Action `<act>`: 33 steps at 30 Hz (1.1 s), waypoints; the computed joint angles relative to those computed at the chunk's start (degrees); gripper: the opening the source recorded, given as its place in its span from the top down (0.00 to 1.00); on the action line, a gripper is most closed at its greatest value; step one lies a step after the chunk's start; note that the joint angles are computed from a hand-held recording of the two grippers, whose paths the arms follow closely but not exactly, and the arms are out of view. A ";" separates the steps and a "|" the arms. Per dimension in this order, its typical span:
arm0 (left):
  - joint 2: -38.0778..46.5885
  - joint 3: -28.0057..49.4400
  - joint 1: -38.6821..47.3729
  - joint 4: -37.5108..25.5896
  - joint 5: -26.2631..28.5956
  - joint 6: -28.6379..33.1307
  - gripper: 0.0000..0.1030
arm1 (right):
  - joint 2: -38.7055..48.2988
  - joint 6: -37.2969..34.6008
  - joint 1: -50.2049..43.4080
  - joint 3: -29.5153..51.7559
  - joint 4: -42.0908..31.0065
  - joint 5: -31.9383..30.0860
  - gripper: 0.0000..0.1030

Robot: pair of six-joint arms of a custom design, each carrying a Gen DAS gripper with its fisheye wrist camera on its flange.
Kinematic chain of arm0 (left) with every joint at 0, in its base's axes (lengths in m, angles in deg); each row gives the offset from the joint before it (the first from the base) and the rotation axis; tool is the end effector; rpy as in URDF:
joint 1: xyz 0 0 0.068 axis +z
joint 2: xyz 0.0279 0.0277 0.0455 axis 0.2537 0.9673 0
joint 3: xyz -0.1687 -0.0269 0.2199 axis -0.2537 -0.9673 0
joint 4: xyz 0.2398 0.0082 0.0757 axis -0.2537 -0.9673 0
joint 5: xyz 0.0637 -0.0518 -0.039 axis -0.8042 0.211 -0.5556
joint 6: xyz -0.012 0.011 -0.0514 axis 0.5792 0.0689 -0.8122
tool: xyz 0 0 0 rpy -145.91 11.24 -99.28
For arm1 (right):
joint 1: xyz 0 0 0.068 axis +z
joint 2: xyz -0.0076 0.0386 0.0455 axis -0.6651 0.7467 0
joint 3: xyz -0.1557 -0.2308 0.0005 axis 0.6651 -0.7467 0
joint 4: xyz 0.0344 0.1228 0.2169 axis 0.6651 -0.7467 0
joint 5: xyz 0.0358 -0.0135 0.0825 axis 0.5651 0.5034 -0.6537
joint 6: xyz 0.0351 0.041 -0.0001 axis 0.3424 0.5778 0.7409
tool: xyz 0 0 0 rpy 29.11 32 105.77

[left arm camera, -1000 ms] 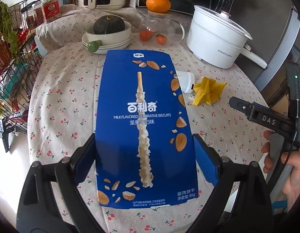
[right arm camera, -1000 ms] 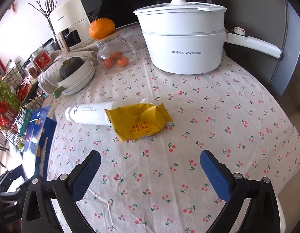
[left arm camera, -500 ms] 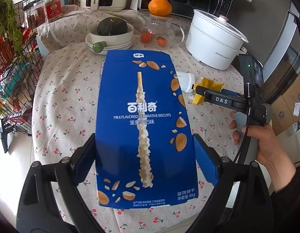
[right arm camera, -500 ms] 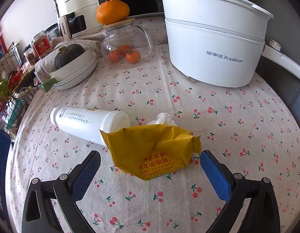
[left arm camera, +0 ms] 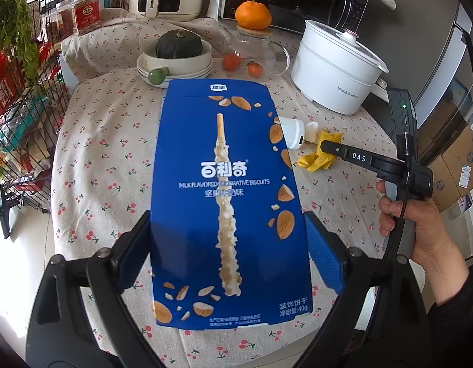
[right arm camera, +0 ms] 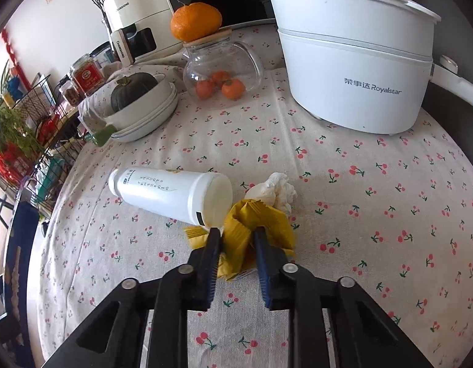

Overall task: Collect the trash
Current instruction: 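Grasp the blue biscuit box with the left gripper while the right grasps the yellow snack bag, then carry the blue box and yellow bag over the bin and release both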

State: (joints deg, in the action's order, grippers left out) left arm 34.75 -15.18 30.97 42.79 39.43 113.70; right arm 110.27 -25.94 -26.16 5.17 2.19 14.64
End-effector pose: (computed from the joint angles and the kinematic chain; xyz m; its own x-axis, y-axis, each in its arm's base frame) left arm 0.2638 0.0600 0.1617 -0.7977 0.1663 -0.5796 0.3210 0.9308 -0.1747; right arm 0.3475 0.0948 0.1178 -0.8044 0.2183 -0.5524 0.1152 0.9697 0.2155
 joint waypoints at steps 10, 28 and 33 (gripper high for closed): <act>-5.42 -2.00 0.70 -4.41 4.28 1.22 0.10 | -14.87 0.28 2.20 -6.48 -8.19 1.52 0.93; -24.51 -11.76 -8.05 -13.81 7.46 4.89 0.10 | -58.90 6.63 7.58 -18.79 -36.10 6.44 0.93; -29.77 -15.23 -18.23 -14.61 4.13 1.85 0.10 | -73.84 8.91 4.80 -20.62 -49.15 5.60 0.93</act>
State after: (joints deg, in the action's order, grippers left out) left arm 4.99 -30.41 12.74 28.18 43.56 115.55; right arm 36.43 -17.03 -21.36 -15.45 -46.96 20.24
